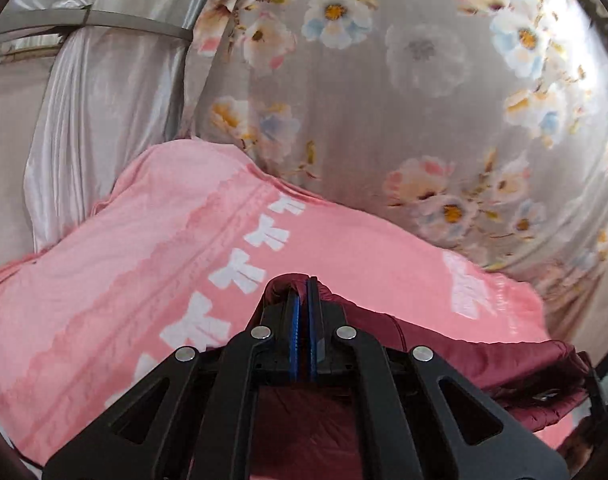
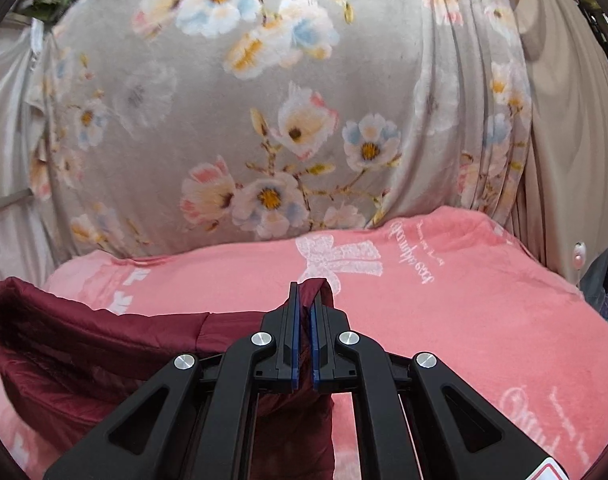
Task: Fold large clothes
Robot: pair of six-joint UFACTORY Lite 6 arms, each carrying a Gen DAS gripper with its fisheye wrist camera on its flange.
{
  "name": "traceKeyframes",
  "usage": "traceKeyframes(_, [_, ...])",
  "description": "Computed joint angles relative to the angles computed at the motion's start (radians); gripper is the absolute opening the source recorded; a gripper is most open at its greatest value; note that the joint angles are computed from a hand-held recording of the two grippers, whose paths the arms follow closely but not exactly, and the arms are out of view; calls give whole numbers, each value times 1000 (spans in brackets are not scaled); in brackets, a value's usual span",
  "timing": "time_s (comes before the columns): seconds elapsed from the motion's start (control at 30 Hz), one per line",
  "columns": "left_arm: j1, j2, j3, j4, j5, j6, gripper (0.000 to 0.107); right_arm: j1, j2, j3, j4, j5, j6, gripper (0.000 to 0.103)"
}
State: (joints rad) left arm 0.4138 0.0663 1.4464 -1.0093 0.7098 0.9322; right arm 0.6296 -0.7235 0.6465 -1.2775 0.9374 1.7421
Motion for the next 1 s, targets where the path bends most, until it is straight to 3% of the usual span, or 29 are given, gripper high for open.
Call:
traceKeyframes(0.13, [-206,225,141,262,-225,-258,3,-256,306,30,-150,-282,199,3])
traceKeyframes(0.23, [-306,410,249,548,-317,-533,3,-327,512,68,-290,-374,377,3])
traceKeyframes(0.33, [-356,588,339,788,-353,-760,3,-358,649,112,-366,-414,477,3])
traceKeyframes(0.47, [-377,727,408,941,-379,-910,4,-374,765,163,-418,-430,540,3])
traceKeyframes(0.67, [-403,768,351,1155,-473,-1117,4,-381,899,250,-400,-461,505,10])
traceKeyframes(0.77, [-403,774,357,1144,-472,-1107,4,-387,872,242,-386,-462,507,15])
traceKeyframes(0.9, [-362,663,254,956,-502,-917,9,-330,573,48,-456,-336,663,54])
traceKeyframes(1.0, [-323,493,102,801,-558,-749,35,-241,374,-37,-388,-251,591,55])
